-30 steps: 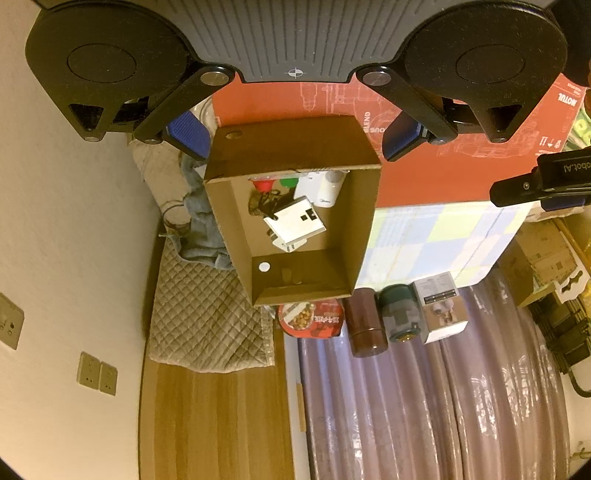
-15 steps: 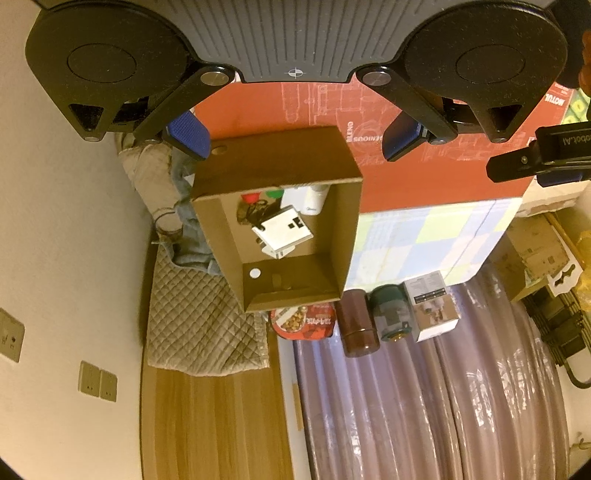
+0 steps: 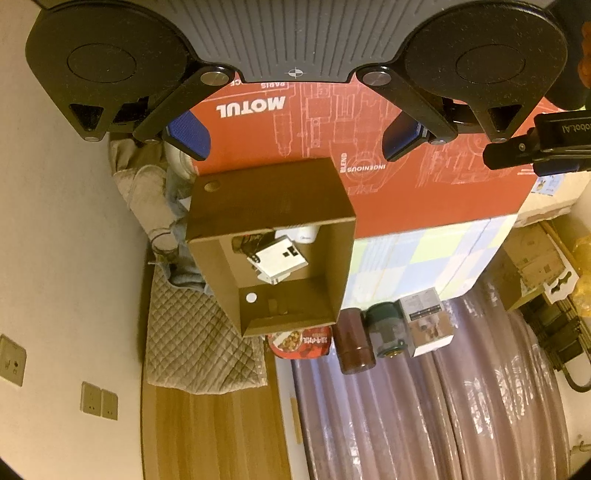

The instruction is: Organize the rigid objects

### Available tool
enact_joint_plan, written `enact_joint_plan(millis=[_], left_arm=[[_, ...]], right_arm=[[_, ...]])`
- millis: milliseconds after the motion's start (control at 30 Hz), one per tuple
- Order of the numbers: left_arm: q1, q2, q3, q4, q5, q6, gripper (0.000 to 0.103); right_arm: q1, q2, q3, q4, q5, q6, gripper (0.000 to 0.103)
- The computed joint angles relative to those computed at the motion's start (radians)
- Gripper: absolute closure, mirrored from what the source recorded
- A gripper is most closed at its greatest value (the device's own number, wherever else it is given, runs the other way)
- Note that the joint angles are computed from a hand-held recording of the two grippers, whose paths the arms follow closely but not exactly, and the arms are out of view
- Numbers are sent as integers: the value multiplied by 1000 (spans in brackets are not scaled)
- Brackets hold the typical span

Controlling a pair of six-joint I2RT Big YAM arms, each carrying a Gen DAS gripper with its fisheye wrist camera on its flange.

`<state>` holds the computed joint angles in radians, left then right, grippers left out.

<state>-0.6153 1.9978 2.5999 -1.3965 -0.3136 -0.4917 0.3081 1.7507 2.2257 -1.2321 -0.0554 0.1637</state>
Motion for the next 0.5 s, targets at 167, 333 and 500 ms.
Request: enact_joint_plan(millis=[167, 333, 500], left_arm=[[-4, -29, -61, 17, -13, -5, 1], [-8, -32, -80, 14, -8, -13, 1], [-10, -29, -82, 10, -7, -17, 2]], right_arm=[[1, -12, -30, 6, -3, 18, 6], [2, -28, -58, 17, -9, 36, 6], [3, -29, -60, 17, -5, 37, 6]])
